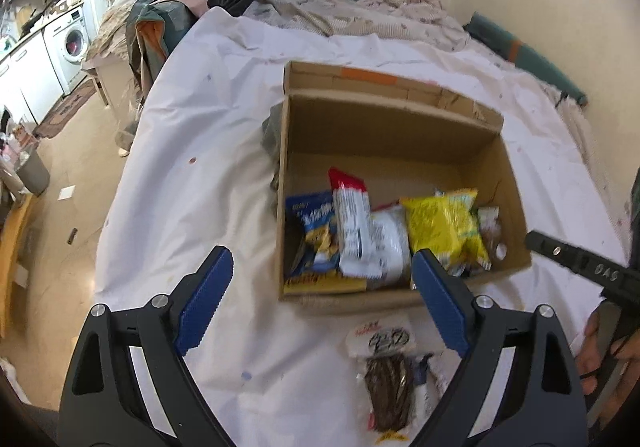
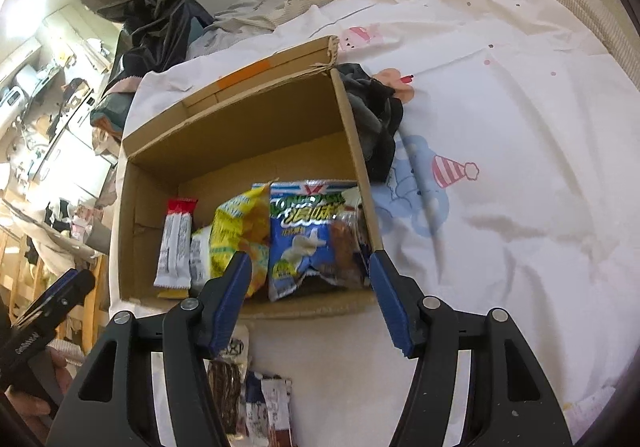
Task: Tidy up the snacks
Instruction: 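Lift both tools out of the box back toward the pile, then grasp the brown braised-meat packet with the left tool while the right tool grasps a chocolate bar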
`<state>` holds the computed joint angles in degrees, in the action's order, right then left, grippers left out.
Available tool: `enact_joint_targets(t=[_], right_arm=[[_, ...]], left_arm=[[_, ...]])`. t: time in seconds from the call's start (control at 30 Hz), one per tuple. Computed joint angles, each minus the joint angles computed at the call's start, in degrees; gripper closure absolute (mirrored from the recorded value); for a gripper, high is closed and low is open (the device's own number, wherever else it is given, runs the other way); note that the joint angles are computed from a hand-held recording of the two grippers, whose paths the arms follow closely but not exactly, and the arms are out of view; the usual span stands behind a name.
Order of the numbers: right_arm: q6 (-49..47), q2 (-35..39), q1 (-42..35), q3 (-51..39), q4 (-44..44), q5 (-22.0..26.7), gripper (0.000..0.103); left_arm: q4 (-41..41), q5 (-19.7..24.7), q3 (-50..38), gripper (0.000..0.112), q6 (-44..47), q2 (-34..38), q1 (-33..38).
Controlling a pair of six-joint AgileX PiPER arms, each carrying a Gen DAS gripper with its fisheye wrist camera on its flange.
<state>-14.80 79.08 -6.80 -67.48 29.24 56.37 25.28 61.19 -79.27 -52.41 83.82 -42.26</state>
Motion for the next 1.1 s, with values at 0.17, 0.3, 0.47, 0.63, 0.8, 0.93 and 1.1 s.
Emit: enact_joint_targets(t=[0.17, 0.3, 0.47, 0.63, 0.8, 0.93, 1.1], right_arm=[[-1.1, -4.0, -0.7, 4.0, 0.9, 2.2, 0.036], [-1.1, -7.0, -1.0, 7.1, 0.9, 4.0, 0.035], [2.7, -8.6, 0.5, 9.4, -2.1, 4.3, 0.033], [5.0, -6.2, -1.3, 10.3, -0.9, 6.1, 0.033], [5.7, -5.5, -2.3, 10.5, -0.9, 5.8, 0.033], [5.7, -5.5, -2.5, 10.7, -1.3, 6.1, 0.033], [5.5, -5.0, -2.6, 10.5, -0.9, 6.1, 0.033]], left_arm=[[0.9, 3.1, 1.4, 0.023, -1.7, -0.7, -3.1], [-1.7, 3.0, 3.1, 0.023, -2.6, -1.5, -2.5], [-2.9, 2.4, 6.0, 0.023, -4.7, -1.9, -2.7], [-11.9, -1.2, 9.5, 0.023, -2.3, 1.7, -3.0], [-16.7, -3.3, 8.0, 0.023, 0.3, 8.9, -6.5], [-18.2, -1.9, 5.5, 0.023, 1.9, 13.4, -8.3], [-20.2, -3.7, 6.7, 0.026, 1.9, 14.3, -7.2]])
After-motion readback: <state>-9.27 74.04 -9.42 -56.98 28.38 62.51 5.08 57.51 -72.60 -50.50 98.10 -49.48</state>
